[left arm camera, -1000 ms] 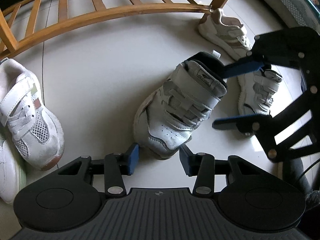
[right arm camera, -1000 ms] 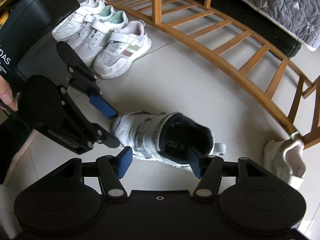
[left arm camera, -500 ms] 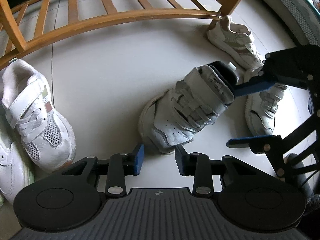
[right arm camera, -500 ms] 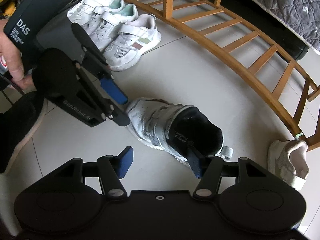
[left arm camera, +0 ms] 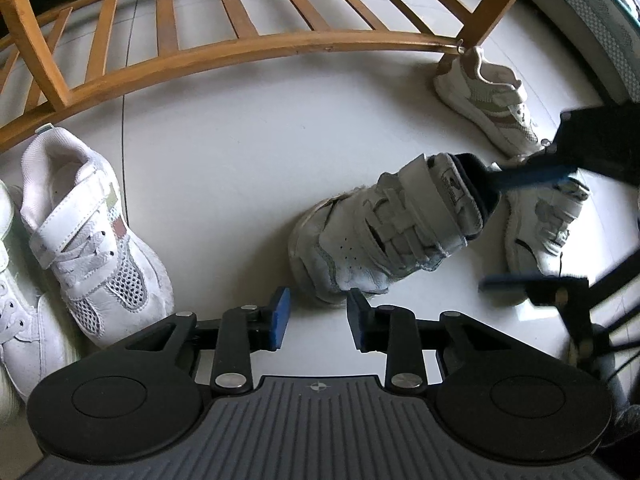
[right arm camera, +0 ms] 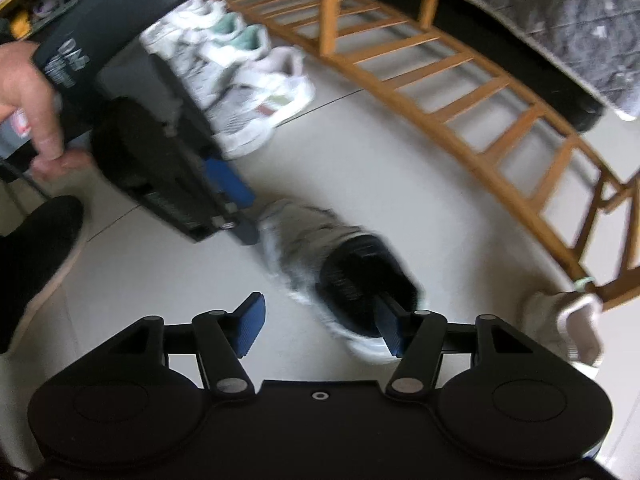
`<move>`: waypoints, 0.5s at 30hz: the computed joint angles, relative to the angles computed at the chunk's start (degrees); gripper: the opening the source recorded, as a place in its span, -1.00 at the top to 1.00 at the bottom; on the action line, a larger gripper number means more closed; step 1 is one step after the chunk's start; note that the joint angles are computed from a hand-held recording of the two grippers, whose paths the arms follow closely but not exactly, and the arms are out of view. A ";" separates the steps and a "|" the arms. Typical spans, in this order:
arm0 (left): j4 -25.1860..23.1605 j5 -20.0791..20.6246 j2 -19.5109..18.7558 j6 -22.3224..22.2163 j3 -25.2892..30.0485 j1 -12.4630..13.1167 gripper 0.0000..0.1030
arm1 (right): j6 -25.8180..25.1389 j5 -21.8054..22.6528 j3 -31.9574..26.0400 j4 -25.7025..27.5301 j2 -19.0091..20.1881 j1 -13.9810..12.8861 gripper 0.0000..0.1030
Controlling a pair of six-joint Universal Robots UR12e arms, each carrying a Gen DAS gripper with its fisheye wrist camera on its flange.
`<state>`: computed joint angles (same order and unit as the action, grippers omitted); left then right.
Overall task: Organize scattered shoes
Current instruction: 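Grasp the sneaker heel collar with the left gripper while the right gripper holds it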
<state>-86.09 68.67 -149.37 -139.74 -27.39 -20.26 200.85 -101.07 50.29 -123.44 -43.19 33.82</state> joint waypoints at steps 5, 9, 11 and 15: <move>-0.35 -0.10 -0.27 -0.20 0.56 -0.13 0.38 | -0.20 -0.24 1.09 1.54 -0.50 -0.73 -0.54; 0.19 -0.31 -0.26 -0.66 0.57 -0.20 0.38 | -1.45 0.52 1.33 1.57 -0.17 -1.02 -0.54; 0.34 -0.65 -0.40 -0.99 0.83 -0.18 0.38 | -2.08 1.12 1.29 1.28 0.09 -1.10 -0.54; 0.25 -1.06 -1.03 -1.45 2.06 -0.15 0.38 | -2.83 0.68 0.75 1.88 0.55 -0.91 -0.54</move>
